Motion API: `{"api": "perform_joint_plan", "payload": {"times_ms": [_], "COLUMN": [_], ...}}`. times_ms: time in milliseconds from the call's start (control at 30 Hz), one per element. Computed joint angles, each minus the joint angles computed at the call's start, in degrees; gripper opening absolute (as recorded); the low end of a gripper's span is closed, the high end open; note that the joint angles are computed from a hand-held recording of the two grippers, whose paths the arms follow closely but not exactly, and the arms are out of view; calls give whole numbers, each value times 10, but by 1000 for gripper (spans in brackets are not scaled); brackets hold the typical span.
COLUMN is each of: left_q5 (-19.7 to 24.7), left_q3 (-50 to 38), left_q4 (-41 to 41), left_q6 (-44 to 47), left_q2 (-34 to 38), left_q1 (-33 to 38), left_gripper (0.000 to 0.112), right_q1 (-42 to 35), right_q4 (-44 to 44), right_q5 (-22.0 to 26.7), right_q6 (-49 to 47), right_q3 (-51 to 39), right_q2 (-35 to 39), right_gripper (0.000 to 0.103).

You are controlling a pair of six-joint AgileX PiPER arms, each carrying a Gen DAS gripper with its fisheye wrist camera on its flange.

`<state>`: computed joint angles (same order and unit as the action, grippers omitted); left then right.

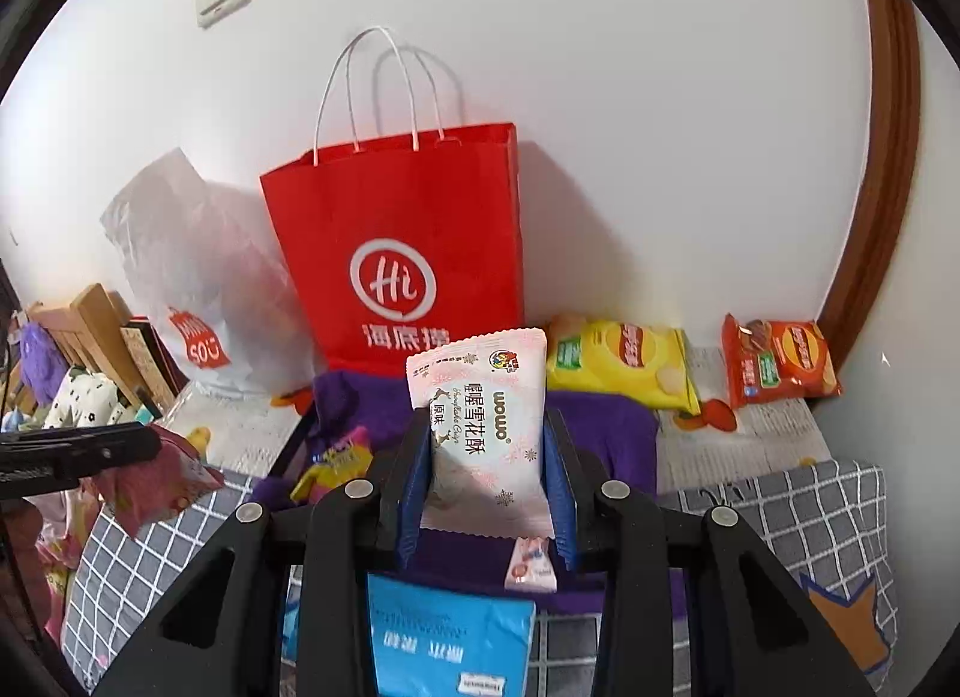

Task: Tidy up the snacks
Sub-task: 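Carry the crisp packet in the right gripper over the towel while the left carries the pink-red packet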

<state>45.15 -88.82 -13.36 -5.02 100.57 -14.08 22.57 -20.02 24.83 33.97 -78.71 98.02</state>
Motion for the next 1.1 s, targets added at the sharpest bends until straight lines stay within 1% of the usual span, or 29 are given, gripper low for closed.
{"api": "perform_joint_plan", "payload": {"times_ms": [167,233,367,433,567,733,900,1033,1100], "left_q5": [11,14,27,32,43,45,73,84,106], "left_q3": [-44,-58,-98,-117,-155,-185,-266,-322,-370], "left_q4": [6,10,8,7,3,3,-15,-30,-37], "left_q6": [-3,-3,-3,-3,-1,-2,2,2,-4], "left_q2": [39,52,84,99,128,154,215,259,293], "left_q1": [-3,-4,-6,-8,-11,-13,-13,-15,-17], "left_gripper": [35,35,35,35,35,35,35,35,35], "right_q1": [-4,-6,-17,-25,-38,-49,-54,-63,-64], "right_q4": [10,8,42,76,108,120,141,205,225], "right_q5": [6,-1,-6,9,12,23,33,52,65], "right_q6": [-23,-25,-54,-86,-118,-133,-164,-225,-242], "right_q3": [-43,-45,-53,-73,-85,-102,-119,-140,-156], "right_q2": [32,41,68,89,107,129,151,178,196], "right_gripper": [35,35,35,35,35,35,35,35,35]}}
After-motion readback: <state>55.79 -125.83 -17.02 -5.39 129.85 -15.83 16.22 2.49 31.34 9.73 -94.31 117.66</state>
